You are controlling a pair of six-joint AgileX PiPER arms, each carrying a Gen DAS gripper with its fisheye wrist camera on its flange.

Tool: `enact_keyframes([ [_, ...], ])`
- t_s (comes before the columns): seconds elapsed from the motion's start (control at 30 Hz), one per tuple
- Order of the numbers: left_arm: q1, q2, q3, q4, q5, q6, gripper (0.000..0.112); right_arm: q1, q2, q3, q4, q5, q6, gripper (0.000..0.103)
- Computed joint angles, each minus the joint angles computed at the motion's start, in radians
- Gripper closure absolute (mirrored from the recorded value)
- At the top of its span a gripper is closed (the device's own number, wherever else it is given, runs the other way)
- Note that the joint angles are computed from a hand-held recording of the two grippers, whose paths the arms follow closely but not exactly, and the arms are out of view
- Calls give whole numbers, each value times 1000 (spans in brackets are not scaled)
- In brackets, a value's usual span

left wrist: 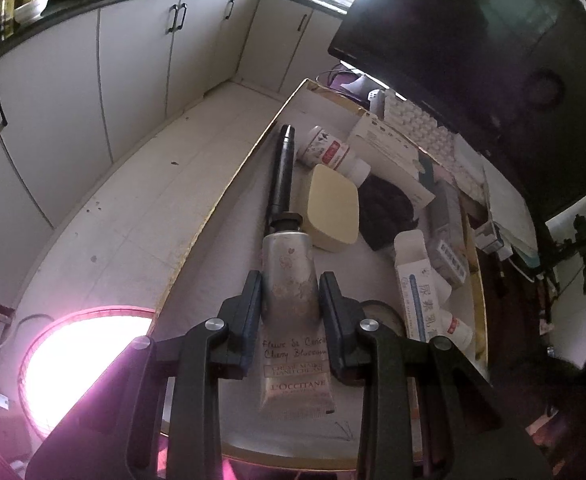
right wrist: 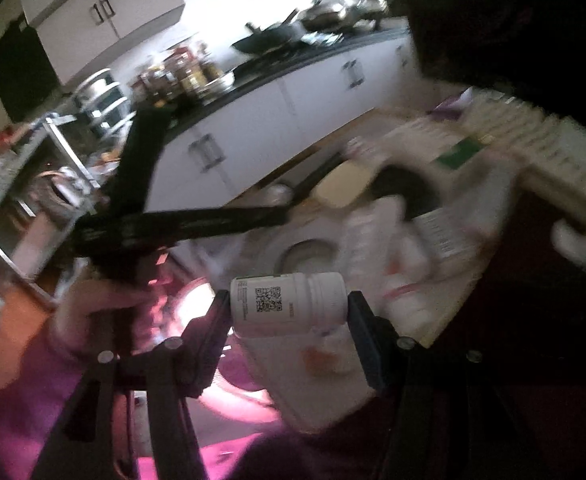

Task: Organize objects
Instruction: 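Lower the tube with the left tool while the right tool lowers the bottle into the tray, then open the left tool to drop the tube while the right tool releases the bottle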

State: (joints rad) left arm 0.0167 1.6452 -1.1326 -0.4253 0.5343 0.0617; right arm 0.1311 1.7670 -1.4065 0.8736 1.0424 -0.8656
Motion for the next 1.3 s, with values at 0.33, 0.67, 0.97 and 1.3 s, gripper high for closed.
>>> enact_keyframes([
  [0.33, -3, 11, -12, -2, 5, 6, 84, 36, 145, -120, 1, 71, 146, 46],
  [0.67, -48, 61, -85, 135, 60, -95, 84, 198, 66, -19, -430, -367, 310, 46],
  [0.97, -90, 85, -137, 318, 156, -244, 84, 180, 41, 33, -389, -354, 226, 46],
  [1.3, -59, 38, -128, 235, 183, -211, 56, 111, 7, 51, -166, -253, 77, 21],
])
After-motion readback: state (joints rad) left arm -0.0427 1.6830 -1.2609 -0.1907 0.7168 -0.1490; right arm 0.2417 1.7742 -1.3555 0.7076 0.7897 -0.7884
